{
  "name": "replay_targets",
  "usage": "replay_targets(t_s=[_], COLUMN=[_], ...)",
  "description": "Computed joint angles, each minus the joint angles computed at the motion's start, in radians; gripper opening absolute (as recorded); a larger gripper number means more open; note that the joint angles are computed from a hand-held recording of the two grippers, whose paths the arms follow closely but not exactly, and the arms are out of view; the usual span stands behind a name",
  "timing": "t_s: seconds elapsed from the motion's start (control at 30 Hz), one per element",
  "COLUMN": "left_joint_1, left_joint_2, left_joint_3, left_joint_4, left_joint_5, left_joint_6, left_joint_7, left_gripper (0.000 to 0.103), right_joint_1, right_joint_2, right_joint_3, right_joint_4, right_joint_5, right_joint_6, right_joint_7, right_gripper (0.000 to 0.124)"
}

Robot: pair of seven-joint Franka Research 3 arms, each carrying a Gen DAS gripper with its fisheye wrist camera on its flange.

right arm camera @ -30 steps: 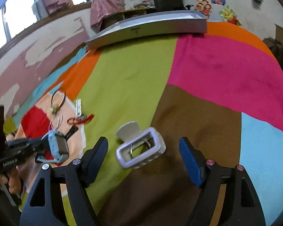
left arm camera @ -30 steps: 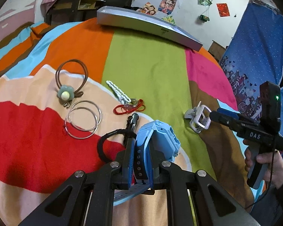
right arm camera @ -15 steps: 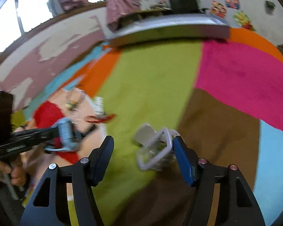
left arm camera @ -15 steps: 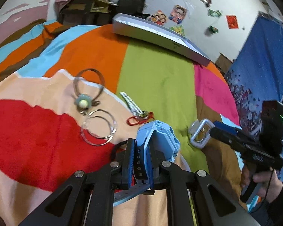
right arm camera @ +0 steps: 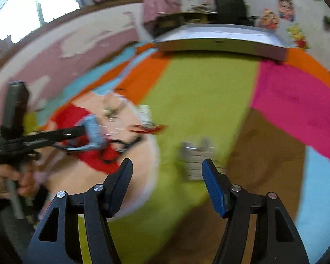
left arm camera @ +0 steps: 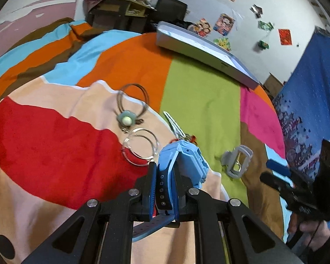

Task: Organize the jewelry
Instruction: 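Grasp the silver hoop earrings with the right tool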

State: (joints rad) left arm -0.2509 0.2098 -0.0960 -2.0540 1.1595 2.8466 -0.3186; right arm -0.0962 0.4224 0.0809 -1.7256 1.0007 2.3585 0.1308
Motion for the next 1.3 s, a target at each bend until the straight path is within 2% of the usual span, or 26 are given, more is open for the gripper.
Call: replay_targets(t_s=[0.03,0.17,0.23,0.47,0.67,0.8,0.83,1.0,1.17,1.3], left_joint_1=[0.0,-0.003,-0.008,-0.027,-0.03,-0.036,-0.037,-0.047,-0.057,-0.062], left_joint_2=[0.007,0.03,0.04,0.057,0.064,0.071,0.071,0.079,0.08,0.075], left_joint_3=[-0.004,-0.005,-0.002,0.016,0.024,0.028,0.03,0.04,0.051,0.053], left_joint_4=[0.005,0.021,0.029,0.04,0.041,0.045,0.045,0.055,0.057,0.06], left_joint_5=[-0.009,-0.043,-0.061,-0.099,-0.132,-0.15,-0.152,-0.146,-0.126,-0.098], left_joint_6=[0.003,0.014,0.019,0.037,0.054,0.057,0.06,0.069,0.073,0.073], left_joint_7=[0.017,0.072,0.095,0.138,0.163,0.187,0.19,0.201,0.189,0.172], left_gripper=[0.012,0.012,0.012,0.012,0.012,0.012,0.012,0.012,0.012,0.012], right_joint_1=[0.009,0.029,0.03,0.027,0.007,0.01,0.011,0.029,0.036,0.007], right_joint_2=[0.009,0.073,0.104,0.197,0.21,0.215,0.213,0.198,0.158,0.135], right_joint_3=[-0.009,-0.032,-0.031,0.008,0.048,0.045,0.046,0.033,0.019,0.035], right_joint_4=[0.005,0.061,0.087,0.174,0.179,0.179,0.175,0.155,0.105,0.091], right_joint_5=[-0.014,-0.13,-0.184,-0.284,-0.289,-0.298,-0.298,-0.329,-0.352,-0.306], right_joint_6=[0.043,0.113,0.134,0.172,0.16,0.154,0.158,0.162,0.21,0.234], right_joint_7=[-0.001,0.082,0.111,0.191,0.182,0.189,0.189,0.212,0.228,0.221], right_gripper=[0.06,0.06,0.048,0.036,0.036,0.03,0.025,0.025,0.025,0.025])
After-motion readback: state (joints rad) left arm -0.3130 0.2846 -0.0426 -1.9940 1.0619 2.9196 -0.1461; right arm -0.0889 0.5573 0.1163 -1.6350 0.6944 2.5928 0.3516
